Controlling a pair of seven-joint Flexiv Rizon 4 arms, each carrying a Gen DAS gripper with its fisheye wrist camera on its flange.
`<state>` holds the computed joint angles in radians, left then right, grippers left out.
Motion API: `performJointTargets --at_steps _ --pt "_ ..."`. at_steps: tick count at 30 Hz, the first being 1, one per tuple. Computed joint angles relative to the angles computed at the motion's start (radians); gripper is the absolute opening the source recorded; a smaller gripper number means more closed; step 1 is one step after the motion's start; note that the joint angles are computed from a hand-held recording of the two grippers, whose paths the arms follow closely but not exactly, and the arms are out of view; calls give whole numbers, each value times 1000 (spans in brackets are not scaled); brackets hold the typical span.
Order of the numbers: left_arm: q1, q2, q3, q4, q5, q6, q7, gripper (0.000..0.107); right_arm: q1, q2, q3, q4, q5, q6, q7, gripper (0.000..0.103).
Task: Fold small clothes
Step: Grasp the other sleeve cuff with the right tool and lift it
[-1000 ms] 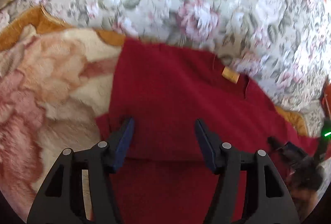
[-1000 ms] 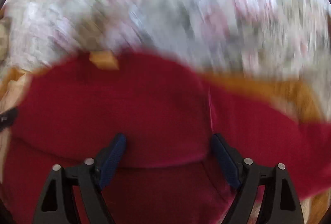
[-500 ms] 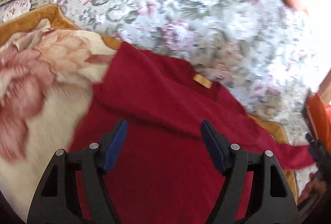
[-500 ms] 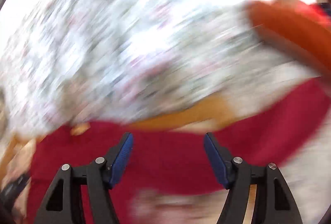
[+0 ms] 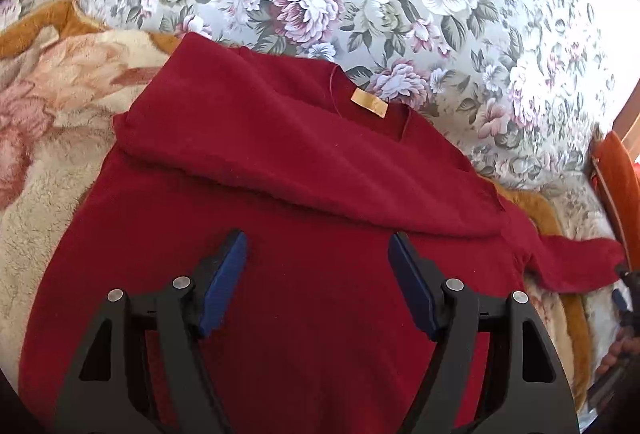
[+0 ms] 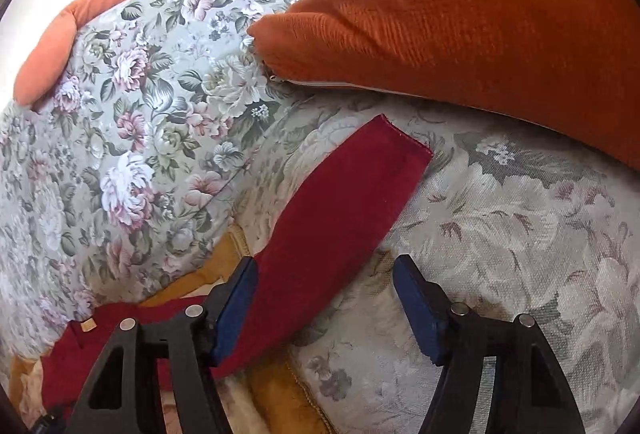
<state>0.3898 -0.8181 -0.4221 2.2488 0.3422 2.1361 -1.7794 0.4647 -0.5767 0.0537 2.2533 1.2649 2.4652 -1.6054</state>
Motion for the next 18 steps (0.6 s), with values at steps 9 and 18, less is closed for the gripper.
performJointTargets --at_steps 9,18 --pt "-10 2 6 -3 -6 -3 -4 73 -93 -84 50 -38 -159 131 214 77" --pt "0 -3 -3 -6 -4 -7 -2 73 -181 -179 120 170 -542 346 711 44"
